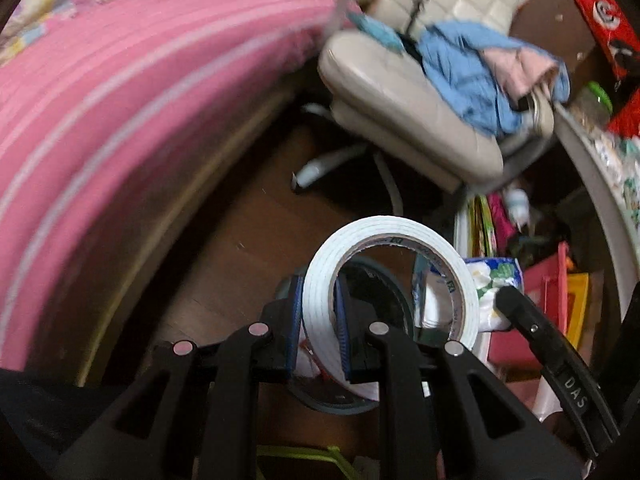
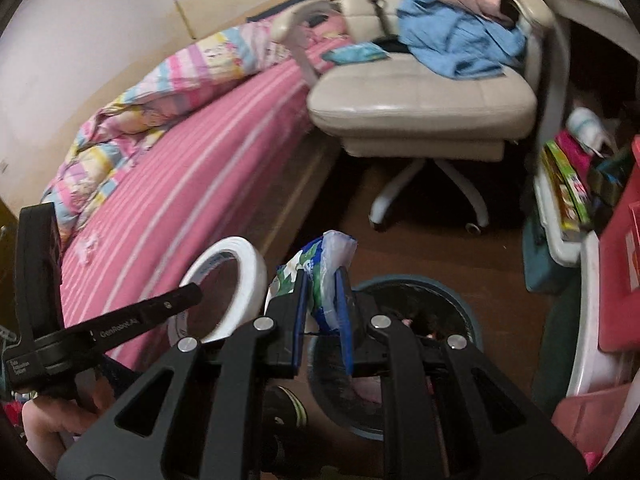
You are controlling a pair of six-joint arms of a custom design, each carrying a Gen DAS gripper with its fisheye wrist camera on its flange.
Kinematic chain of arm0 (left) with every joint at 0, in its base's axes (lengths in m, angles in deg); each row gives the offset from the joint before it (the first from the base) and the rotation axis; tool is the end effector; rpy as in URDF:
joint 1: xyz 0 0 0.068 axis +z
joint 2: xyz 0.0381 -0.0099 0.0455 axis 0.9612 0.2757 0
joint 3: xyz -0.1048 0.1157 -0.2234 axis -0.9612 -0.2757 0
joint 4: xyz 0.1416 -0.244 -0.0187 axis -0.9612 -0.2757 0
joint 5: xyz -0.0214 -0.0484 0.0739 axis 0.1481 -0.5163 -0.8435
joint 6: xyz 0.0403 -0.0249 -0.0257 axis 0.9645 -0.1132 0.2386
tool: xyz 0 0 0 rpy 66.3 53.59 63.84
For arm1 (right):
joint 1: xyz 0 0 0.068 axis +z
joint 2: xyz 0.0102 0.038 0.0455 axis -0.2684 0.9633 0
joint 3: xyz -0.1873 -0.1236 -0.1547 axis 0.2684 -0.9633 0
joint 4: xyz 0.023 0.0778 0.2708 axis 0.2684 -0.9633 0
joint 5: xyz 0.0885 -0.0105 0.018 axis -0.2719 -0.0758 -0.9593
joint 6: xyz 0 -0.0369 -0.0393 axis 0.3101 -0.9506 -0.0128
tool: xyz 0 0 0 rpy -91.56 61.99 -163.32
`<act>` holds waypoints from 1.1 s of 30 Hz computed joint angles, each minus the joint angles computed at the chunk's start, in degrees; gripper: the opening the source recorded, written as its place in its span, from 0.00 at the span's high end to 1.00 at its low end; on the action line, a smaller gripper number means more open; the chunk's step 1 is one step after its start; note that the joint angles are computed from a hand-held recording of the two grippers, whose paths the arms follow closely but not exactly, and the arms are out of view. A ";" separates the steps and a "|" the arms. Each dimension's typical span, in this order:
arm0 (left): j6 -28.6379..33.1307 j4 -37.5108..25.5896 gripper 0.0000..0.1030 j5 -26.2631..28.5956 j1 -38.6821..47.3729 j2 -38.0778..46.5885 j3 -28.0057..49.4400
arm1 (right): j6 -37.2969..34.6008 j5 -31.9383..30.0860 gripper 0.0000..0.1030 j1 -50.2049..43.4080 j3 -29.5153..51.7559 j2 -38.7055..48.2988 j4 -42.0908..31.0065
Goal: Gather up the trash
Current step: 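Carry the tape roll and tissue pack off the bed over the bin, then open both tools to drop the tape roll and tissue pack into the bin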
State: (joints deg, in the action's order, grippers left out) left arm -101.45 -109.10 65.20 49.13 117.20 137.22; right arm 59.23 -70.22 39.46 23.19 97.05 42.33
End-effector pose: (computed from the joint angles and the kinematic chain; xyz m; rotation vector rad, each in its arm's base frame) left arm 0.1893 -0.0888 0.3249 -0.2827 2.6075 -0.4397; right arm 0.1446 0.1883 0.2983 -0.0163 2.4172 0.4965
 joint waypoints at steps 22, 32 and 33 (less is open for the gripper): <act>7.01 12.42 0.78 10.20 -7.86 28.48 -1.79 | 3.71 -3.80 0.61 -7.57 -14.74 2.67 3.34; 5.43 11.71 0.27 3.80 -8.93 24.59 -1.06 | 3.43 2.93 0.22 -6.57 -13.54 0.28 1.27; 5.08 11.07 0.23 2.18 -9.04 23.03 -0.84 | 3.21 3.92 0.21 -5.77 -12.89 0.20 1.13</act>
State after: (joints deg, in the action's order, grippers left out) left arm -96.36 -98.03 67.38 40.10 140.23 136.38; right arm 62.44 -66.31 33.69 10.30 97.24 43.47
